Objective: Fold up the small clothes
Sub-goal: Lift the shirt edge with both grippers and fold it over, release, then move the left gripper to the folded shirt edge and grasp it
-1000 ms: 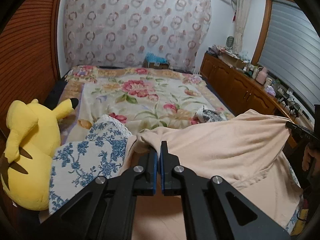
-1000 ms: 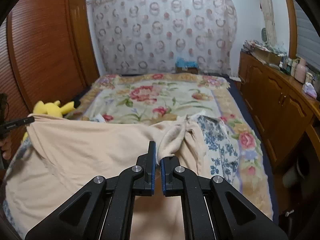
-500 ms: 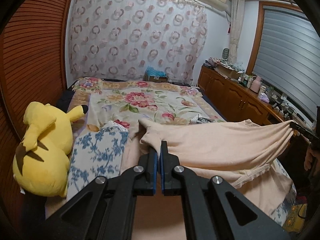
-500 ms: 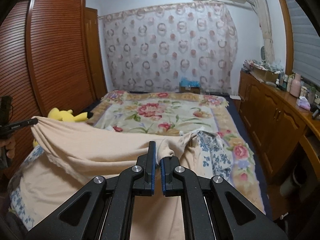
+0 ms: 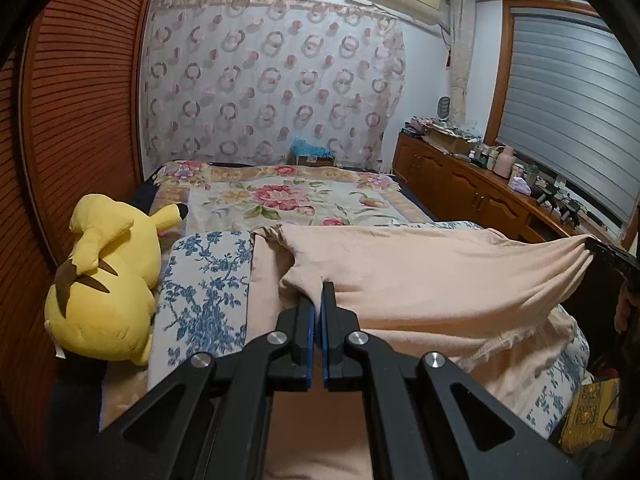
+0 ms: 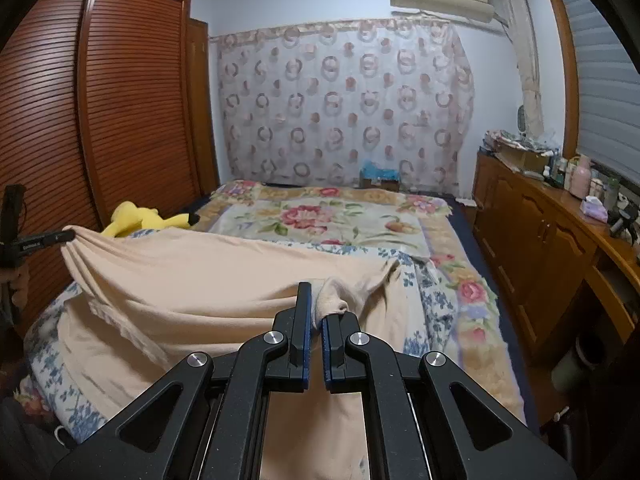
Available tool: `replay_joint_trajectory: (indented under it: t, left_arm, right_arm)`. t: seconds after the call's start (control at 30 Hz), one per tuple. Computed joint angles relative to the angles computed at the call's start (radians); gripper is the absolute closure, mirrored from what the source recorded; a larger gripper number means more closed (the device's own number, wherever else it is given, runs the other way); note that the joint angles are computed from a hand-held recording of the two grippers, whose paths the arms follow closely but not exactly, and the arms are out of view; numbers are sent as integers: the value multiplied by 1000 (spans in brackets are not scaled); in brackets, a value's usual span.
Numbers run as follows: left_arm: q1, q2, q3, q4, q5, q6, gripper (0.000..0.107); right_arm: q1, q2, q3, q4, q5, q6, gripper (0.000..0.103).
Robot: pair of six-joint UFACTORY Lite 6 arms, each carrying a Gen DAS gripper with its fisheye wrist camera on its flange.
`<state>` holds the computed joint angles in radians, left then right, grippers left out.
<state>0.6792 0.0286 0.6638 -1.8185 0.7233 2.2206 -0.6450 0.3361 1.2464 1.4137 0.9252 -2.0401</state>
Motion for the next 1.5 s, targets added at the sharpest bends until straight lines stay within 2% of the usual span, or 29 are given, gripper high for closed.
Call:
replay_joint_trajectory:
  t: [0.23, 0.43, 0.53, 0.6, 0.67, 0.73, 0.77, 0.8, 1.03, 1.13, 1.27, 1.5]
  left_arm:
    - [91, -95, -139, 60, 42, 35, 107]
    - [104, -16, -201, 19, -5, 187, 106]
    - [102, -2, -241, -3, -24, 241, 104]
    - [106, -11, -267, -15, -32, 275, 102]
    - [112, -33, -296, -30, -43, 307, 97]
    - [132, -56, -310, -10, -44, 301, 87]
    - [150, -62, -313, 10, -36, 293, 83]
    - [161, -69, -317, 17, -31, 291, 73]
    - [175, -27, -295, 5, -22, 296, 54]
    - [149, 9, -291, -68, -42, 343, 53]
    - [113, 62, -283, -175, -70, 407, 53]
    - [81, 123, -263, -256, -90, 465, 53]
  right_arm:
    - [-83, -75, -106, -32, 29, -47, 101]
    - [-53, -35, -192, -30, -107, -147, 101]
    - [-53, 8, -212, -12, -142, -187, 101]
    - [-49, 19, -230, 19, -180, -237, 98]
    - [-44, 17, -245, 48, -211, -272, 90]
    - [-53, 22, -242, 54, -210, -279, 68]
    - [-56, 22, -238, 48, -210, -271, 62]
    - [-59, 17, -241, 50, -210, -272, 56]
    - [-75, -49, -278, 96, -201, -309, 43]
    - [-66, -59, -287, 92, -190, -306, 37]
    - [-6, -52, -317, 106, -220, -323, 36]
    - [122, -6, -375, 165, -286, -389, 36]
